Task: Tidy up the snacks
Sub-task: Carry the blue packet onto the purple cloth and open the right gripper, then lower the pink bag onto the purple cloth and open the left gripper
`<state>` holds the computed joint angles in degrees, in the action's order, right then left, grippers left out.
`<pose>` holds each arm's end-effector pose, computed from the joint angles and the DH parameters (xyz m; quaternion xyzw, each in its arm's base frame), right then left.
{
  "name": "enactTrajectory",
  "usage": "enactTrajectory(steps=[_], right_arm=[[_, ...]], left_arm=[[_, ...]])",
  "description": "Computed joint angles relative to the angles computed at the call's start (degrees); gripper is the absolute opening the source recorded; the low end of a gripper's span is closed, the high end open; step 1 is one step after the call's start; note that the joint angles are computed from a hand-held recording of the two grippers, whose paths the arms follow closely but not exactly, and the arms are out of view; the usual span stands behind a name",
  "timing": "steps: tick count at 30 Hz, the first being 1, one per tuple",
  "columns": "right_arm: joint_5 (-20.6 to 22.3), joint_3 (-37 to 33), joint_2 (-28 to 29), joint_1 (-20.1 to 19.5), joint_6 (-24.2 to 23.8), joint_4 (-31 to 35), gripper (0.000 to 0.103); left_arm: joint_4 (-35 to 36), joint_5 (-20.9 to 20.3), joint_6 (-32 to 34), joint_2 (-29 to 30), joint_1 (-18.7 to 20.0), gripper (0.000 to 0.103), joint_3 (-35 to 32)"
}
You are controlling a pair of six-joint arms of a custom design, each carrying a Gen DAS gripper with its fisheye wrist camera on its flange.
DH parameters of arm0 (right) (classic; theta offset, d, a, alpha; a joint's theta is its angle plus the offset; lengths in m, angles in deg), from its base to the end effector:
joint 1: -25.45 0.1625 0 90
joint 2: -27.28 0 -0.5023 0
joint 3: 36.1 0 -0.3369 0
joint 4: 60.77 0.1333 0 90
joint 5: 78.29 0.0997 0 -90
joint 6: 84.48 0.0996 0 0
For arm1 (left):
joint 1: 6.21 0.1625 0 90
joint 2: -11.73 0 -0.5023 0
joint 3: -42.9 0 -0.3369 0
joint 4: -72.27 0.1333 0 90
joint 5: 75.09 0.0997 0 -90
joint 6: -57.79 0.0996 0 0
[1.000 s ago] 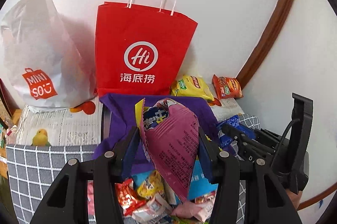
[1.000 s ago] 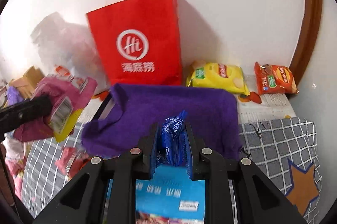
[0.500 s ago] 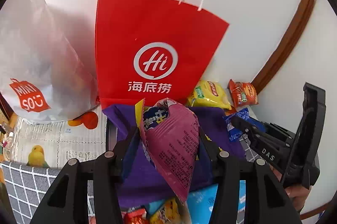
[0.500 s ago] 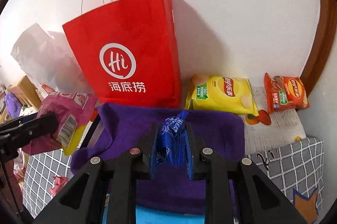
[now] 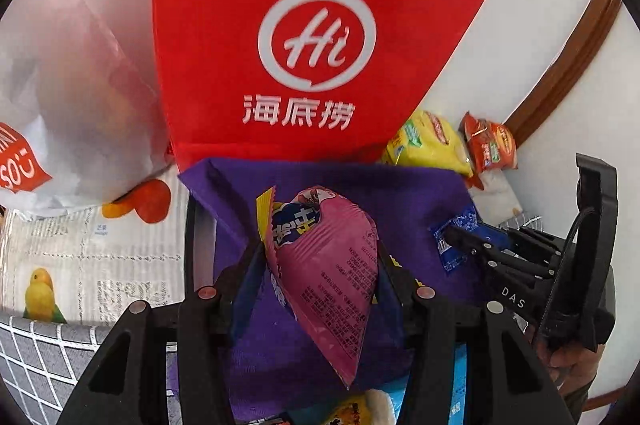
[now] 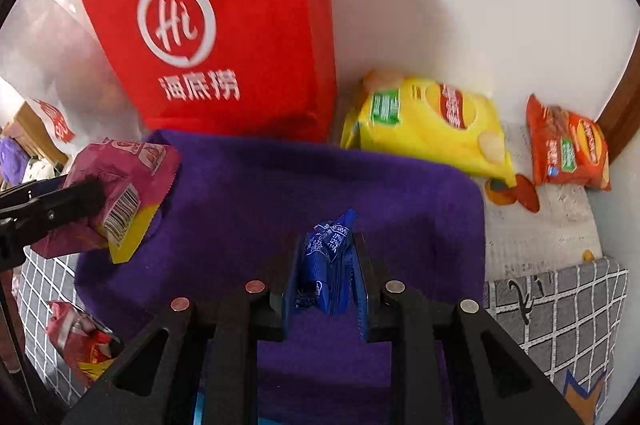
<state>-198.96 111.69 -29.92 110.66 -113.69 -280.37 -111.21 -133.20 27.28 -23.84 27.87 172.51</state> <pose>0.0488 -0.4055 0.2440 0.1060 -0.9072 0.2350 0.3325 -0.2965 -0.4250 0.0331 0.2128 0.9377 -0.1847 0.2034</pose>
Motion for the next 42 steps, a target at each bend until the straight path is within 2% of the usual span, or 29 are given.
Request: enactTrajectory(steps=[10, 19, 22, 27, 30, 32, 34, 42], right_arm=[[-1.62, -0.79, 0.39, -0.55, 0.56, 1.09, 0.025], [-2.25, -1.22, 0.17, -0.51, 0.91, 1.86, 0.029], [-2.55, -1.2, 0.02, -0.32, 0.67, 1.86, 0.038], [-2.46, 0.04, -0.7, 1.25, -0.89, -1.68, 0.052], [-1.31, 1.31, -1.31, 2.56, -1.96, -5.09, 0.061], [-0.73, 1.81, -1.61, 3.1, -2.4, -6.26, 0.062], [-0.12, 2.23, -1.8, 3.58, -2.78, -7.43, 0.064], [-0.03, 2.71, -1.81, 4.33, -1.44, -10.8, 0.067]], left_arm=[[3.16, -1.09, -1.15, 1.04, 0.65, 0.05, -1.19], [2.98, -2.14, -1.16, 1.45, 1.47, 0.05, -1.56], [3.3, -2.38, -1.34, 1.5, 1.7, 0.05, -1.71], [3.26, -2.4, -1.36, 1.48, 1.63, 0.051, -1.72], [3.21, -2.19, -0.8, 1.31, 1.16, 0.057, -1.69], [2.49, -2.12, -0.56, 1.1, 0.81, 0.069, -1.42], [1.39, -1.09, -0.44, 0.81, 0.04, 0.076, -0.93], [2.02, 2.16, -1.58, -0.82, -1.88, 0.077, -0.13]])
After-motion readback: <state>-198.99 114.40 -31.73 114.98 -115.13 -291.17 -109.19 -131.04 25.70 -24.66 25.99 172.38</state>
